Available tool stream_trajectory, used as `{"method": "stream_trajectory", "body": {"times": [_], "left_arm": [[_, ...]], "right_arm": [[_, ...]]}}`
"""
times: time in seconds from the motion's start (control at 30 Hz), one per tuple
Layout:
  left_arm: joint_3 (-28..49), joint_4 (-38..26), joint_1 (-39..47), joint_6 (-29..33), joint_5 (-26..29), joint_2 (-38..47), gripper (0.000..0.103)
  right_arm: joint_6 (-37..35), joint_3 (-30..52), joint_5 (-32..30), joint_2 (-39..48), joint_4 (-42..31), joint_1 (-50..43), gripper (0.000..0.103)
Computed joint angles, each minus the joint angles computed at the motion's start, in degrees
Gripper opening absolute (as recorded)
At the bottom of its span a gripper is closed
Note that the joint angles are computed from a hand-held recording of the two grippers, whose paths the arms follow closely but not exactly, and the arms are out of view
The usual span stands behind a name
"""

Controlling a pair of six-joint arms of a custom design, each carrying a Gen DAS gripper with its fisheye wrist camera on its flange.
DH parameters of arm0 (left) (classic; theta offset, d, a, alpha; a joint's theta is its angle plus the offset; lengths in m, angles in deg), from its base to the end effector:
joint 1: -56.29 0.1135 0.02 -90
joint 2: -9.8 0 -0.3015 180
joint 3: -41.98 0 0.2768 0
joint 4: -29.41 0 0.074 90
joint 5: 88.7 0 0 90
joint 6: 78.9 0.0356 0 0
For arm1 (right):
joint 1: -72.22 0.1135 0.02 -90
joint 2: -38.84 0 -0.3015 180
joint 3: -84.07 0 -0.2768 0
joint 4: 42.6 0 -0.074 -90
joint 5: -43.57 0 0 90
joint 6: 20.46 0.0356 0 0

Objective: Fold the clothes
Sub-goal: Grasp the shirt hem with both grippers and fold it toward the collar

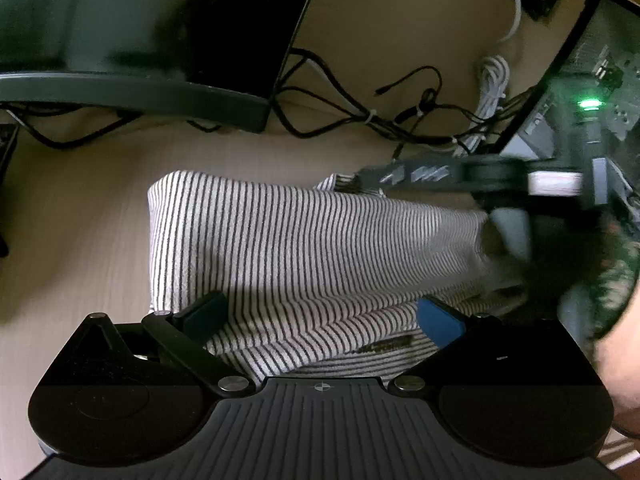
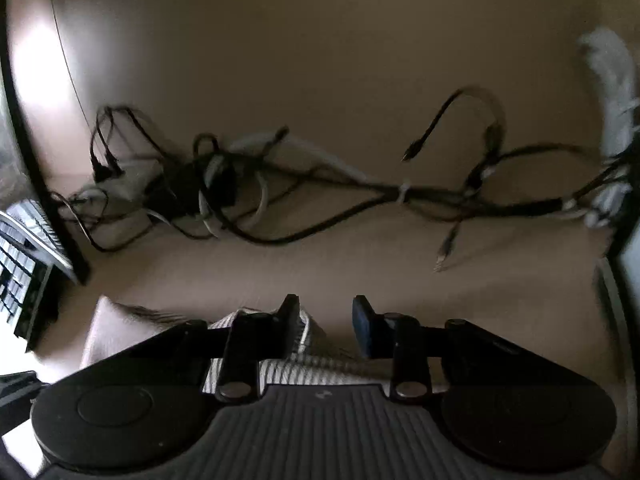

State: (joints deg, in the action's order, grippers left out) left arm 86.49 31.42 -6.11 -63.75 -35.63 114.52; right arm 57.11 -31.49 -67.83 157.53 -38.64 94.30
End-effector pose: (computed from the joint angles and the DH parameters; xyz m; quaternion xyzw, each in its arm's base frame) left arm 0.1524 -0.2454 0.0778 -0.1852 0.8974 -0.1310 0.3784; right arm 0.3611 0.1605 0.0709 -0.3344 0.8639 0.2021 0.3179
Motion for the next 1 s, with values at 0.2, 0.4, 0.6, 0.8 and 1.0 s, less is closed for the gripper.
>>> {"method": "stream_trajectory", "body": {"times": [0.2,0.4,0.6,0.8,1.0], "left_arm": [[-2.1,3.9,-0.6,-1.5,-1.4,-0.1,0.103],[-3.3,-1.1,-2.7,-6.3,-2.4,-4.9,0.103],[-4.5,-17.7,-11.3,-21.3,-7.4,-11.2,0.103],[-3.3,-22.8,-12.5,-23.8,-9.5,-15.0,0.103],[5.2,-28.5,-11.8,-16.8,-13.4,-13.1,0.103]], "right_arm": [[-2.5,0.1,0.1,1.8,-0.7,0.6,0.028],[2.9,-2.6,-7.0,-3.8,-3.0,-2.8,0.005],[-6.2,-15.9,-18.5,-18.8,-11.7,-11.0,0.005],[-9.3,-24.3,-18.6,-16.3,-11.1,-16.3,0.003],[-10.1,-27.8,-17.4,-19.1,-7.7,-16.3,0.003]]}}
